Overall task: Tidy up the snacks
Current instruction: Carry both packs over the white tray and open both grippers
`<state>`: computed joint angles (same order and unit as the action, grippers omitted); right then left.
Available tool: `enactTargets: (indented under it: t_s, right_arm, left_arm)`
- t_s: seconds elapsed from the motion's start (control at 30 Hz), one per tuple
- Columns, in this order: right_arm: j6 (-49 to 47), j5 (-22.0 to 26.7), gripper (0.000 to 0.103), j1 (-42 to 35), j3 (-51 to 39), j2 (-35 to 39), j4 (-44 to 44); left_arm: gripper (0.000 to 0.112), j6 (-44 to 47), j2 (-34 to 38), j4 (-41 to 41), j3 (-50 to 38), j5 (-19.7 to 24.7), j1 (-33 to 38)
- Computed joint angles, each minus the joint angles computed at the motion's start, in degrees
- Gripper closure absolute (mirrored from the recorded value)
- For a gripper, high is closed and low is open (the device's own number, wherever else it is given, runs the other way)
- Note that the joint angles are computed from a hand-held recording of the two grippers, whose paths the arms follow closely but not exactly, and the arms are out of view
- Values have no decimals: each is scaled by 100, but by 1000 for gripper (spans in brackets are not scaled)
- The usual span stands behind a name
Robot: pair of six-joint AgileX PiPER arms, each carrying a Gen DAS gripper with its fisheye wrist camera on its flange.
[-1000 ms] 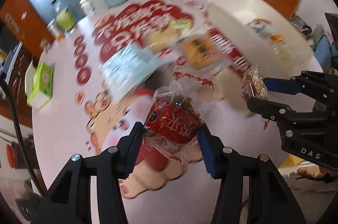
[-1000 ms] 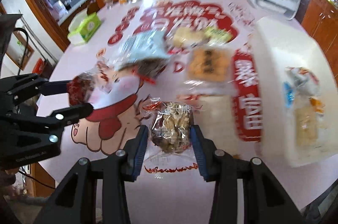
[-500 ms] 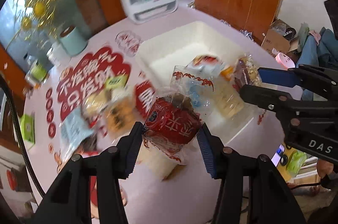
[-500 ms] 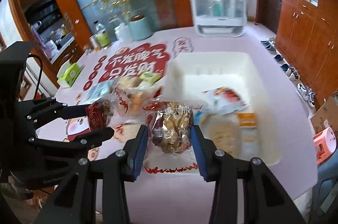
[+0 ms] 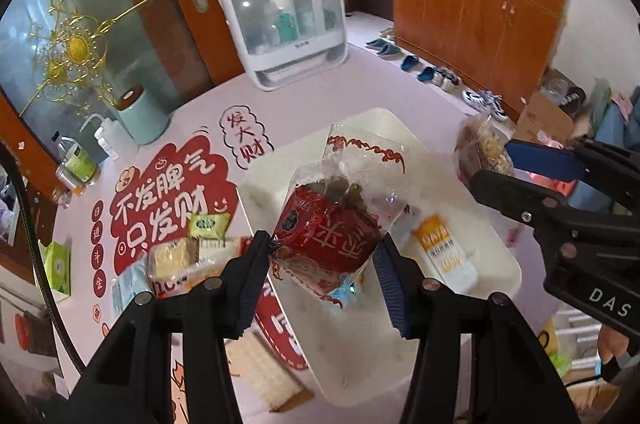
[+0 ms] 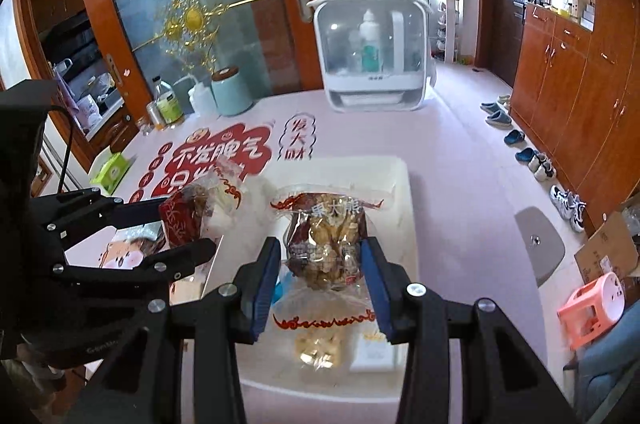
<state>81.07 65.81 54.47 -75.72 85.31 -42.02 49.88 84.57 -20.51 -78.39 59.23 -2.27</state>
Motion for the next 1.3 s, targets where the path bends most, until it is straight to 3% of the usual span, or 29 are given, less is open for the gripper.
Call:
enactTargets:
  t_s: [0.37, 0.47, 0.53, 0.6, 0.77, 1.3]
  right_arm:
    - [-1119, -789, 70, -956, -128, 153, 558]
    - [-1198, -780, 70, -993, -172, 233, 569]
    - [-1209, -738, 70, -1023, -193, 274, 561]
    - [-1167, -710, 70, -1058, -161, 264, 549]
    - [-1127, -875, 70, -1230, -25, 195, 719]
    - [-753, -992, 69, -1081, 160, 92, 796]
  left_arm:
    - [61, -1385, 1024, 883, -924, -240, -609]
    - [52, -1601, 1162, 982, -1020, -295, -675]
    - [28, -1669, 1120, 1077, -935, -465, -711]
    - [20, -1609, 1061, 1037, -843, -599, -696]
    - [17, -1359, 1108, 790, -919, -377, -589]
    - [10, -1127, 611, 647, -406, -514, -252]
